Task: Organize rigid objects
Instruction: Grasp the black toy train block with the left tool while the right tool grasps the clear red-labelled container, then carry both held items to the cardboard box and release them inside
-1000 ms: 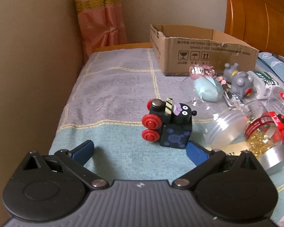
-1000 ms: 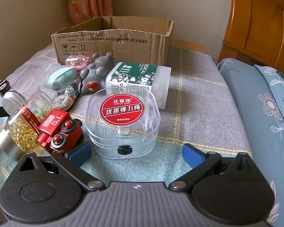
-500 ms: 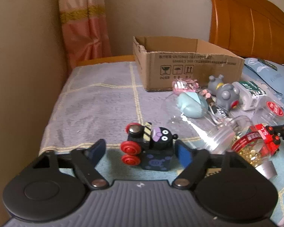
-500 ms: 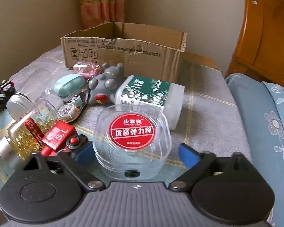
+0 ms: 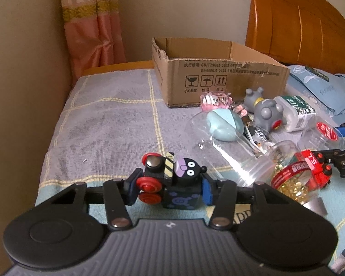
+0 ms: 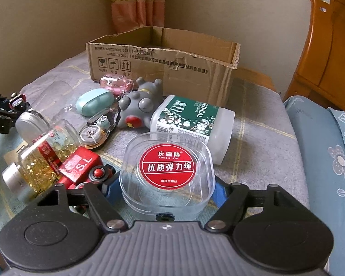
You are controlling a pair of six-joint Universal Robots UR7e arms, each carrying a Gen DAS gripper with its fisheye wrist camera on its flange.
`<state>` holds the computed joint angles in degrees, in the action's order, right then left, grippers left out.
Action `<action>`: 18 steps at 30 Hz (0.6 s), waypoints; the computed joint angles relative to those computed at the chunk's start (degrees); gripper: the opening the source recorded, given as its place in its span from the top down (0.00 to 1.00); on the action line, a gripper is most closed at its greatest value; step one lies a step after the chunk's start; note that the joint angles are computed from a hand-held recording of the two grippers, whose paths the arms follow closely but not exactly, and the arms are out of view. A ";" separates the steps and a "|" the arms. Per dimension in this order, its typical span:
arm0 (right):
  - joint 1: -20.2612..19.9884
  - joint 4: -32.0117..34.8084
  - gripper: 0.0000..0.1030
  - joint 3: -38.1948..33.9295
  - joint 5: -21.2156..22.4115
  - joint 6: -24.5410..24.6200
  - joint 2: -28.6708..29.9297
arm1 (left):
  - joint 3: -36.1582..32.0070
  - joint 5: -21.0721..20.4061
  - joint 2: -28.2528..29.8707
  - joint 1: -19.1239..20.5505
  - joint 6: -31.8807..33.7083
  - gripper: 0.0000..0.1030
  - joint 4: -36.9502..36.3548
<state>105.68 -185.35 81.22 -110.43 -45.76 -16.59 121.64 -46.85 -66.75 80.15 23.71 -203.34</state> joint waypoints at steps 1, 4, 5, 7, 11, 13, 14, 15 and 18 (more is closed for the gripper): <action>0.02 0.36 0.23 0.15 0.09 0.18 -0.29 | 0.10 0.02 -0.43 -0.04 -0.14 0.52 1.01; 0.08 1.27 0.23 0.55 0.43 0.34 -1.15 | 0.29 1.32 -1.40 -0.54 -0.18 0.52 3.27; 0.13 1.61 0.23 0.70 0.48 0.34 -1.49 | 0.45 1.49 -1.86 -0.69 -0.02 0.52 3.92; 0.29 2.43 0.23 0.77 0.45 0.61 -2.01 | 0.62 2.51 -2.88 -1.25 0.02 0.52 5.93; 0.71 4.06 0.23 1.63 1.08 0.46 -3.58 | 0.49 4.18 -5.52 -2.26 -0.81 0.52 12.11; 1.02 4.68 0.23 2.01 1.49 0.02 -4.39 | 0.37 4.98 -6.90 -2.95 -1.00 0.52 14.95; 1.13 4.99 0.23 2.10 1.81 -0.06 -4.75 | 0.18 5.41 -7.55 -3.33 -1.01 0.52 16.31; 1.26 5.59 0.23 2.03 2.24 -0.10 -5.15 | 0.08 5.44 -8.11 -3.58 -0.61 0.52 17.14; 1.60 6.83 0.23 1.61 3.60 -0.06 -6.00 | -0.97 6.39 -8.89 -4.50 -0.18 0.52 19.57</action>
<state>107.28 -178.52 82.84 -106.83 -45.82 -22.59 120.67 -40.47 -75.64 75.66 23.53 -183.77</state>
